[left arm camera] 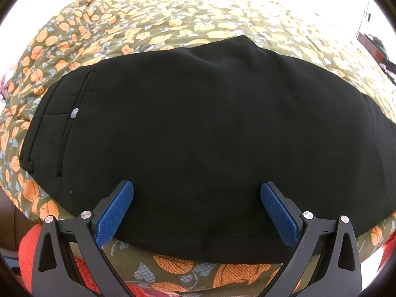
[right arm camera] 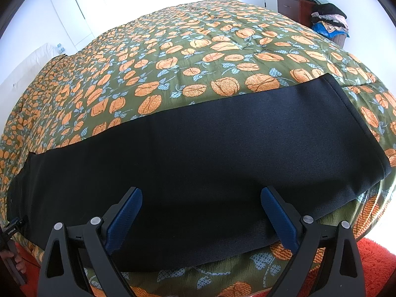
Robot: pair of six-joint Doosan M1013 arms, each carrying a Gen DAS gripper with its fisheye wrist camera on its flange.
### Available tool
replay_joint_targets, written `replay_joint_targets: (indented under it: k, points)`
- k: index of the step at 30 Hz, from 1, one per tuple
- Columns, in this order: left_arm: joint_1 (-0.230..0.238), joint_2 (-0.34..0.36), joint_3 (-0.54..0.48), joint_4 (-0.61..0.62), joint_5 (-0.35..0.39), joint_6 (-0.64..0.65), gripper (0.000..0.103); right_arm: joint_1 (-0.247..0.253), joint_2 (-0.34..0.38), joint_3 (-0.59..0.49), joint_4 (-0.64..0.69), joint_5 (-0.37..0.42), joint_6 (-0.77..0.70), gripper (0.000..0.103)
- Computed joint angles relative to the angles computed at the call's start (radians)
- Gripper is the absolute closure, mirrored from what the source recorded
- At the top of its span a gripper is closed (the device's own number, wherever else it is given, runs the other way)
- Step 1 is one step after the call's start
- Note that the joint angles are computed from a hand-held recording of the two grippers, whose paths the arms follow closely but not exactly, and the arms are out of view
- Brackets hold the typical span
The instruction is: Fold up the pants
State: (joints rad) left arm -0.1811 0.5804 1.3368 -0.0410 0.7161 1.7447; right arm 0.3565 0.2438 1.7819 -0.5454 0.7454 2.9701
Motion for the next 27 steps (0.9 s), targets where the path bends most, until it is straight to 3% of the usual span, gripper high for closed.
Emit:
replay_joint_targets:
  k: [23, 27]
  points:
    - [0.0, 0.0, 0.0, 0.0, -0.001, 0.001, 0.001, 0.002, 0.006, -0.005, 0.0, 0.008, -0.013, 0.005]
    - [0.0, -0.001, 0.002, 0.001, 0.0, 0.002, 0.001, -0.044, -0.044, 0.03, 0.049, -0.102, -0.01, 0.005]
